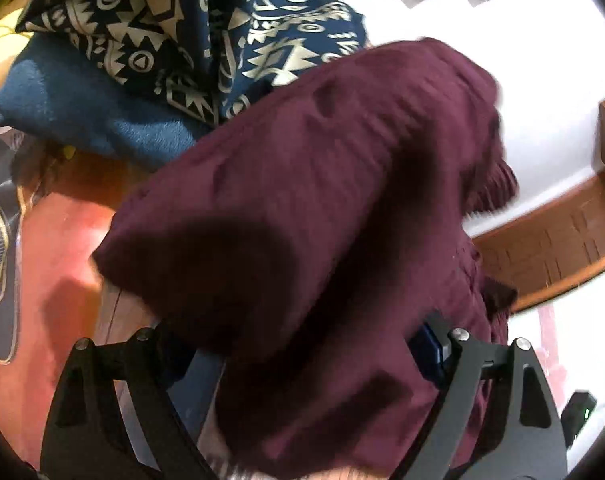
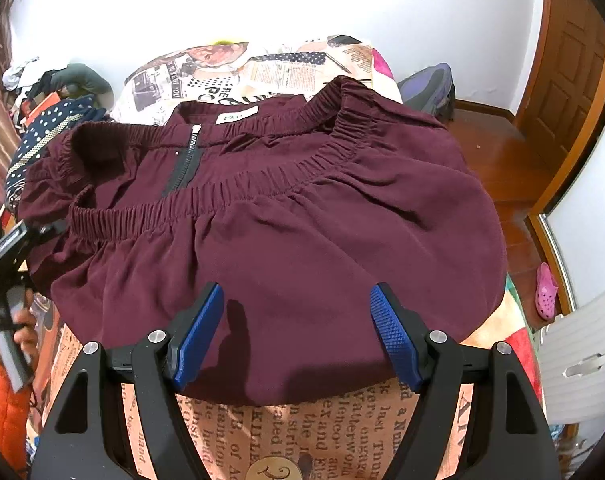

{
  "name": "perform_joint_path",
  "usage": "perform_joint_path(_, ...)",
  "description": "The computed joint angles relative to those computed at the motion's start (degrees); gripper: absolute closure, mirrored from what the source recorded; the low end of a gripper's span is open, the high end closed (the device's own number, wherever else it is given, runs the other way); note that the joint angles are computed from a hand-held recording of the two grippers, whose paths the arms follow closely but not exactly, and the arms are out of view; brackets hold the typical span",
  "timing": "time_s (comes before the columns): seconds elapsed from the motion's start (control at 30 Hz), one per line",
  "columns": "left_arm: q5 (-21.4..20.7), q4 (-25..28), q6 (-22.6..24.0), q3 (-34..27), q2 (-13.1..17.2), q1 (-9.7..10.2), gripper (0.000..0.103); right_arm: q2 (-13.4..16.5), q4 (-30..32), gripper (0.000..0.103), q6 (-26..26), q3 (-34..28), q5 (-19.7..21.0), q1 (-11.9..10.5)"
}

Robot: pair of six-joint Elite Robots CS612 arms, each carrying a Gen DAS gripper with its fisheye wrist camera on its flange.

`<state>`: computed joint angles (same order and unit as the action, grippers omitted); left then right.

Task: Fold large clothes

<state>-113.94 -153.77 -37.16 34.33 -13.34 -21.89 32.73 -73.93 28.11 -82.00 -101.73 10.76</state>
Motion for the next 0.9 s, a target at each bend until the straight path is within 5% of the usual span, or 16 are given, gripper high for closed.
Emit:
perform_joint_path(0.13,1.24,-2.46,-4.57,-0.98,1.0,-0.27,0.02,-0.24,0.27,0.031,-0.21,0.16,-0.69,0.13)
perform_joint_path(0.37,5.04,-3.38,0.25,5.52,-4.31,-1.08,0.084,-0.71,-0.47,0.031,-1.73,0.1,-1.4,0.64)
perform_joint_path(0.57,3.69,-8.87,6.18,9.84,-8.95,-1.87,0.088,-0.75,-2.61,0.031,-2.64,-0.26,-1.42,1.09)
perform_joint_path(0.73,2.28,-19.42,2.95,13.37,-11.83,-1.67,0.09,-1.45,-4.53,0.031,-4.46,0.65,-1.04,1.34)
perform_joint_path(0.9,10.66,-24.69,6.4,14.19,-13.79,-2.49,0.092,-2.57,-7.95,0.031,-7.27,2.86,0.85,1.7)
